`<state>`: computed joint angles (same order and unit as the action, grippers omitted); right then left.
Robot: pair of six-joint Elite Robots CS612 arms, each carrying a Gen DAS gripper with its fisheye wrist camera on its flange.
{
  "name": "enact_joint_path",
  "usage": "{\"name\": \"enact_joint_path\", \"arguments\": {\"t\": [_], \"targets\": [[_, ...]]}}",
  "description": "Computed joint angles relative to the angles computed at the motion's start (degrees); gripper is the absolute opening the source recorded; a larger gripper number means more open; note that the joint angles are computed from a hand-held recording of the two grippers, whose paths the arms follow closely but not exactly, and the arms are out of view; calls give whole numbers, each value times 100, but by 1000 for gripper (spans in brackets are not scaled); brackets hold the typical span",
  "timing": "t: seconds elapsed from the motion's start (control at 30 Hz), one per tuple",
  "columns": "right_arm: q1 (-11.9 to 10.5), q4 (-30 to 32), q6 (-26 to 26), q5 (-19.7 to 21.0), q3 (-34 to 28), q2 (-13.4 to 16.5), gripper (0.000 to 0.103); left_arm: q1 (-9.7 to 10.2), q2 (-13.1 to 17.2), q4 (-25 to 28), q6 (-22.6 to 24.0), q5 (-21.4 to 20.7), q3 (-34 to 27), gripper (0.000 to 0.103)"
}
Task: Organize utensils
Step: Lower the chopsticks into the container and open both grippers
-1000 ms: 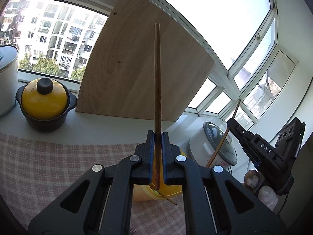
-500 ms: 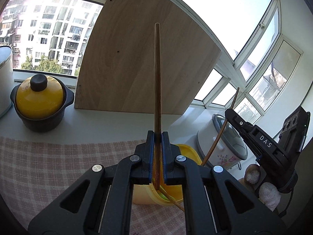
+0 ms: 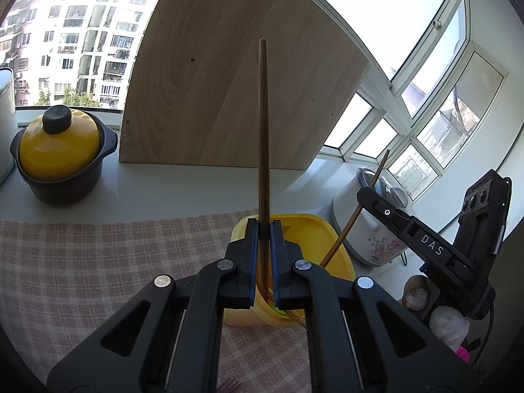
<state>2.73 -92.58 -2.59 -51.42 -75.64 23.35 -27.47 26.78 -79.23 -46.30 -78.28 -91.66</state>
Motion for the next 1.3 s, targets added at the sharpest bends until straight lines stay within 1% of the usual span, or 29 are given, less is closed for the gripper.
{"name": "enact_joint_path", "arguments": {"t": [0.2, 0.3, 0.5, 0.57, 0.6, 0.63, 0.67, 0.7, 0.87, 0.97, 1.03, 1.13, 1.17, 1.3], "targets": [[-10, 432, -377, 34, -115, 25, 3, -12, 17, 134, -17, -146, -6, 5], [-5, 560, -463, 18, -139, 38, 3, -13, 14, 186, -14, -223, -6, 5], [-6, 780, -565, 17, -143, 44, 4, -26, 10, 187, 43, -234, -18, 5], [-6, 790, -585, 0, -153, 47, 8, -30, 8, 189, 50, -230, -24, 5], [-8, 810, -605, -4, -153, 38, 21, -29, 8, 195, 54, -242, -32, 5], [-8, 820, -609, -13, -158, 38, 36, -29, 7, 208, 62, -250, -42, 5], [-12, 816, -602, -6, -175, 45, 39, -32, 7, 225, 72, -240, -55, 5], [-14, 808, -597, -15, -194, 52, 41, -39, 8, 238, 86, -216, -73, 7], [-39, 904, -656, -12, -309, 95, 42, -52, 34, 357, 87, -126, -210, 8], [-58, 909, -670, -62, -417, 145, 50, -56, 60, 520, 73, -64, -329, 8], [-68, 829, -650, -145, -504, 185, 61, -62, 80, 662, 62, 10, -433, 8], [-121, 761, -572, -141, -625, 235, 65, -75, 122, 869, 22, 171, -623, 12], [-142, 767, -557, -129, -667, 248, 66, -80, 139, 934, 4, 232, -694, 16], [-209, 720, -576, -136, -862, 312, 70, -102, 187, 1256, -60, 433, -960, 16]]}}
